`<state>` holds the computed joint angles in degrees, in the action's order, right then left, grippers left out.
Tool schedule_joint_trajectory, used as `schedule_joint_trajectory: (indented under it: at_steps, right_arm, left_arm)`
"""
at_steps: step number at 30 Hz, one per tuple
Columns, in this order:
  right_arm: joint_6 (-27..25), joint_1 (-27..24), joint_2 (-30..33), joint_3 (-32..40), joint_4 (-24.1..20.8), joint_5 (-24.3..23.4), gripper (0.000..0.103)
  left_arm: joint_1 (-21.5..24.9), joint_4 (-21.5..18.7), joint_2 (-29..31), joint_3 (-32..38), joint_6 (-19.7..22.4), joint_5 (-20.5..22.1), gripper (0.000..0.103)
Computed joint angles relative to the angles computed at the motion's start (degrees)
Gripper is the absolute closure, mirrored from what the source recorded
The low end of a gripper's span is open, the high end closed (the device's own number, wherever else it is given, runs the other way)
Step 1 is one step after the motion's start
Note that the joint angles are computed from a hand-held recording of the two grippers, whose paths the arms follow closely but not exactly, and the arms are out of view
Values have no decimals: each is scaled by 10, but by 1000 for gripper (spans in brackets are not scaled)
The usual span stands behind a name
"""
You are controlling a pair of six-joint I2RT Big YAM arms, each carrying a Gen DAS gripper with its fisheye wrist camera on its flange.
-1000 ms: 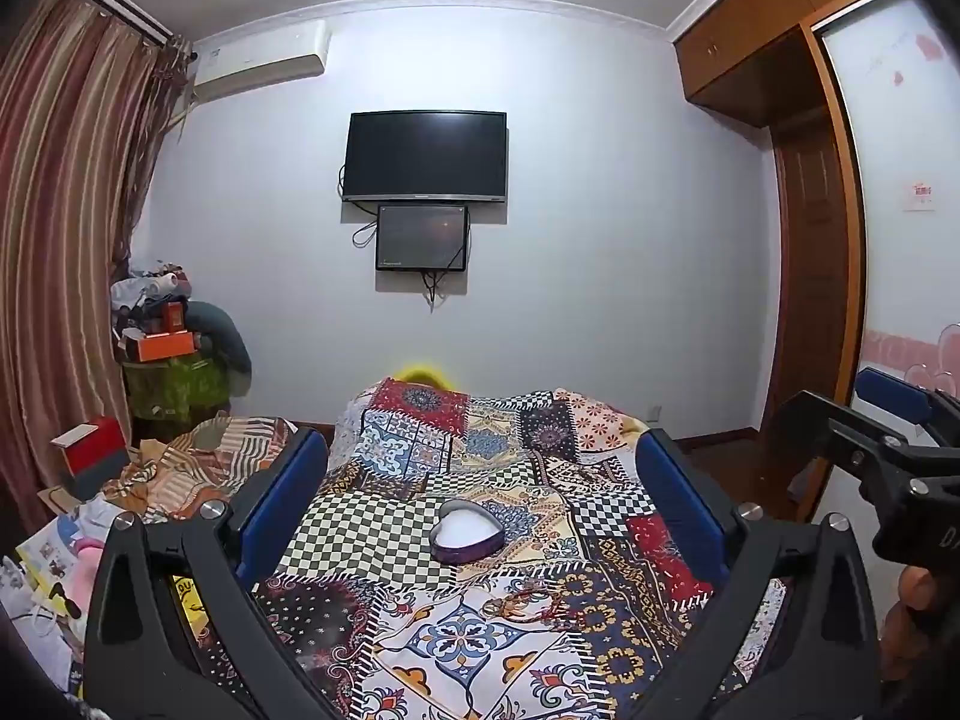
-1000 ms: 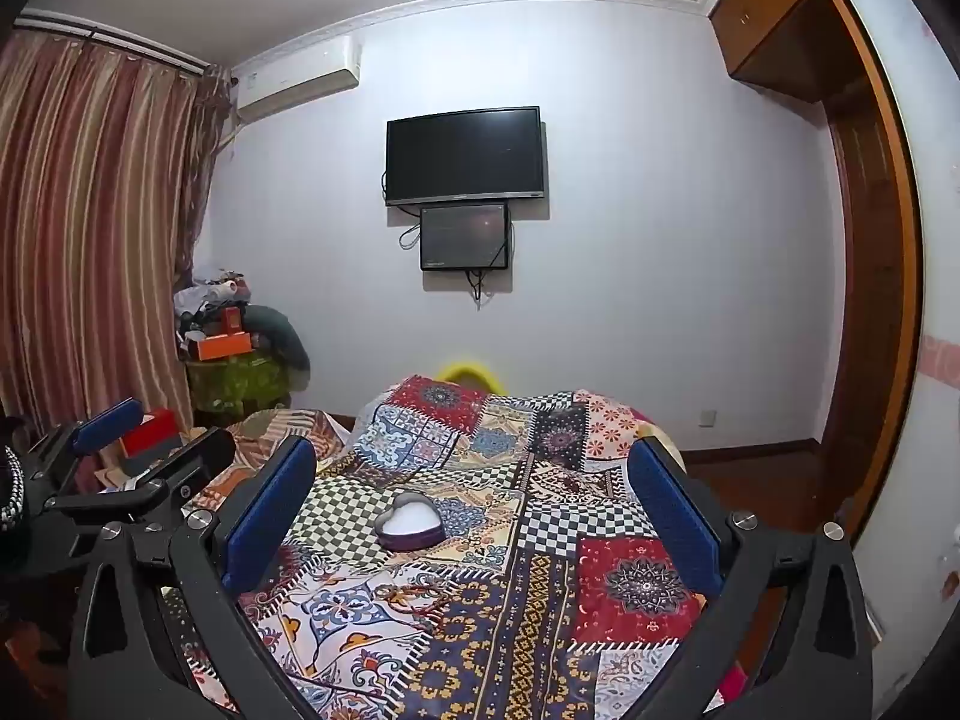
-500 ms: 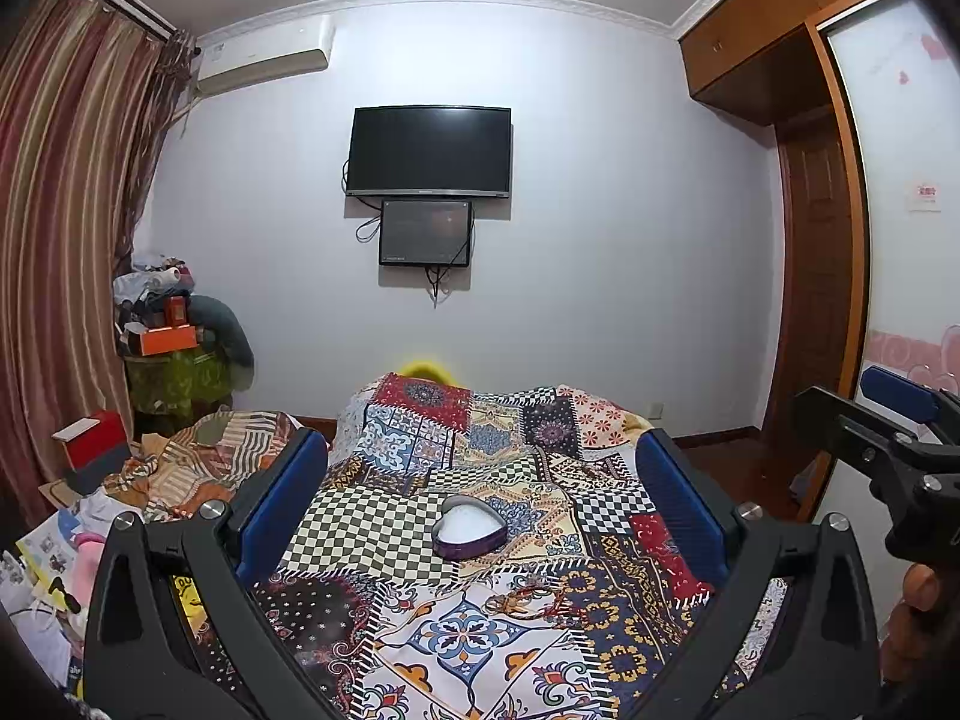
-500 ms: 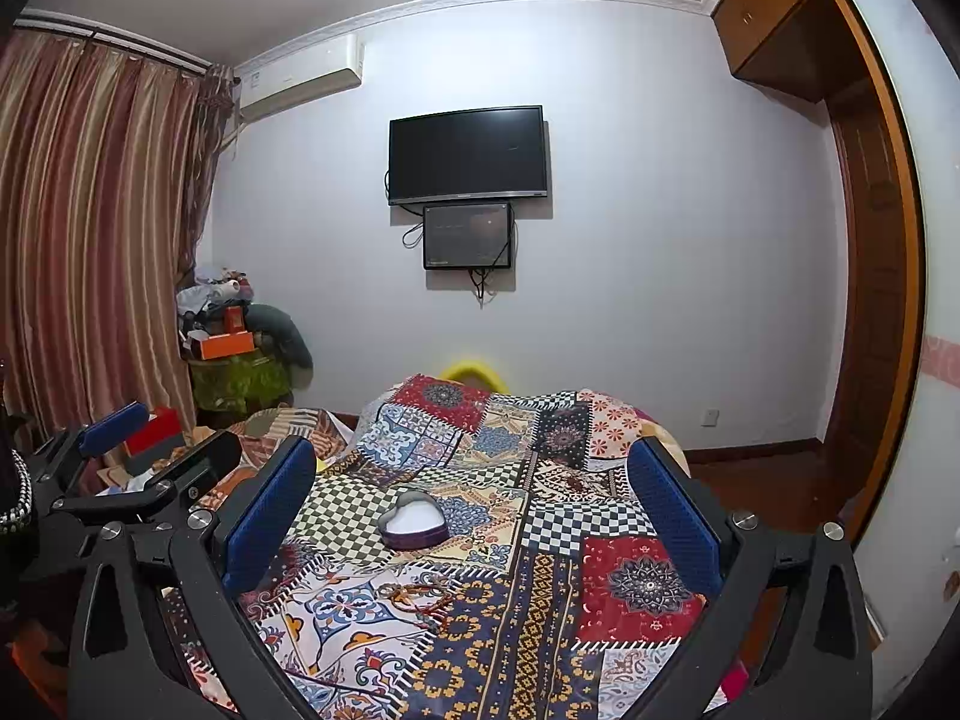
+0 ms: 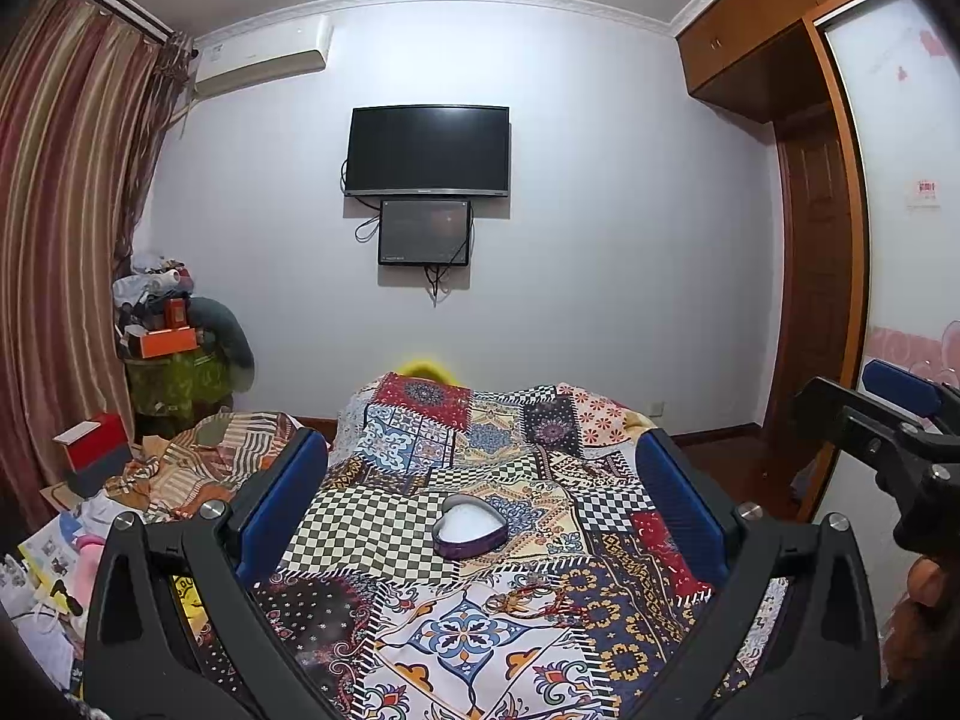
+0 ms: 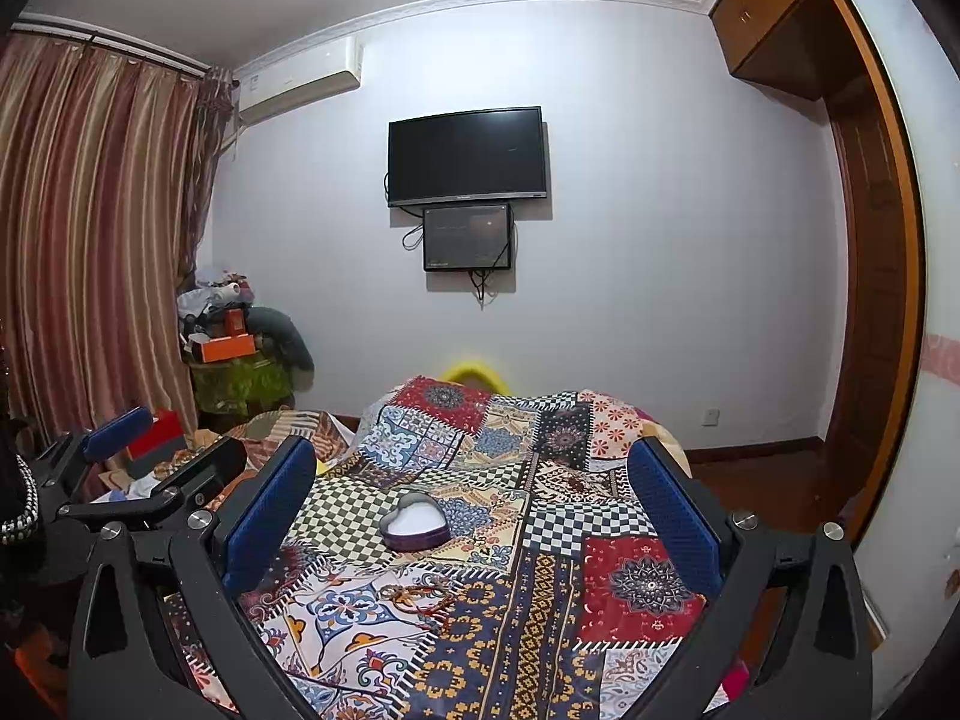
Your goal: Organize jewelry
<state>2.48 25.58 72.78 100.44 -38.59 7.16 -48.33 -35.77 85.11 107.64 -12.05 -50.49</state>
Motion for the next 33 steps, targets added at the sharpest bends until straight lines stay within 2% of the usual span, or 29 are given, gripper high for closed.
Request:
schedule_joint_trajectory:
  at_steps: [33]
  right_arm:
    - [1,3,1,1,-4,1,0]
  left_arm:
    - [5,-9,1,-2,-11,9,0]
